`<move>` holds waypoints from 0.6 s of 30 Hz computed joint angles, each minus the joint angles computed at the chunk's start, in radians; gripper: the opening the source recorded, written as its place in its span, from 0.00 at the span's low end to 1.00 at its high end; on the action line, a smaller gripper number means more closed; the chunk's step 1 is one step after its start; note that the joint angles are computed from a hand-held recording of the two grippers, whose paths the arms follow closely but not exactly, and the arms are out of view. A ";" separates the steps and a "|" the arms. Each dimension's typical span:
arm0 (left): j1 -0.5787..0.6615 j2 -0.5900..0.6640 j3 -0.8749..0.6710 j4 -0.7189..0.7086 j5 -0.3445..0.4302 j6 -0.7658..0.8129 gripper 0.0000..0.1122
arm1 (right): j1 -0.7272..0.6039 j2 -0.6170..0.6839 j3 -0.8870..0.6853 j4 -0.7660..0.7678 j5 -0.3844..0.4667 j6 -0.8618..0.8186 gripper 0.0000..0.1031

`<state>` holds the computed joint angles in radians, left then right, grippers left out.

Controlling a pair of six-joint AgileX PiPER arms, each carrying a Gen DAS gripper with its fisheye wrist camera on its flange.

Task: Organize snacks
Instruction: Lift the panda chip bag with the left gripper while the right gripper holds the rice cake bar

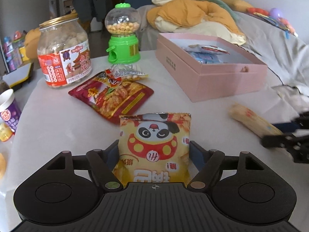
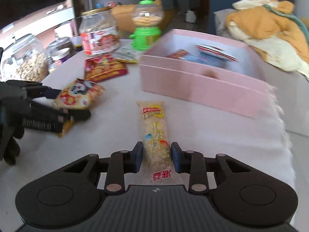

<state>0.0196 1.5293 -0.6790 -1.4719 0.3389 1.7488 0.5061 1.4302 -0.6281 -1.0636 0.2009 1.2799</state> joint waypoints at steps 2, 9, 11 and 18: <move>-0.026 -0.007 0.010 -0.028 -0.023 0.013 0.68 | -0.016 -0.049 0.062 -0.131 0.006 0.151 0.30; -0.111 -0.120 0.095 0.146 -0.012 -0.210 0.65 | -0.081 -0.197 0.226 -0.414 -0.018 0.446 0.30; -0.181 -0.161 0.129 0.207 -0.077 -0.267 0.65 | -0.097 -0.223 0.251 -0.471 -0.030 0.497 0.30; -0.262 -0.192 0.154 0.403 -0.158 -0.500 0.67 | -0.120 -0.159 0.208 -0.611 -0.040 0.630 0.36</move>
<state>-0.2425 1.3374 -0.5255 -1.0685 0.1811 1.2491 0.3860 1.2713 -0.4197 -1.6744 0.1613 1.9104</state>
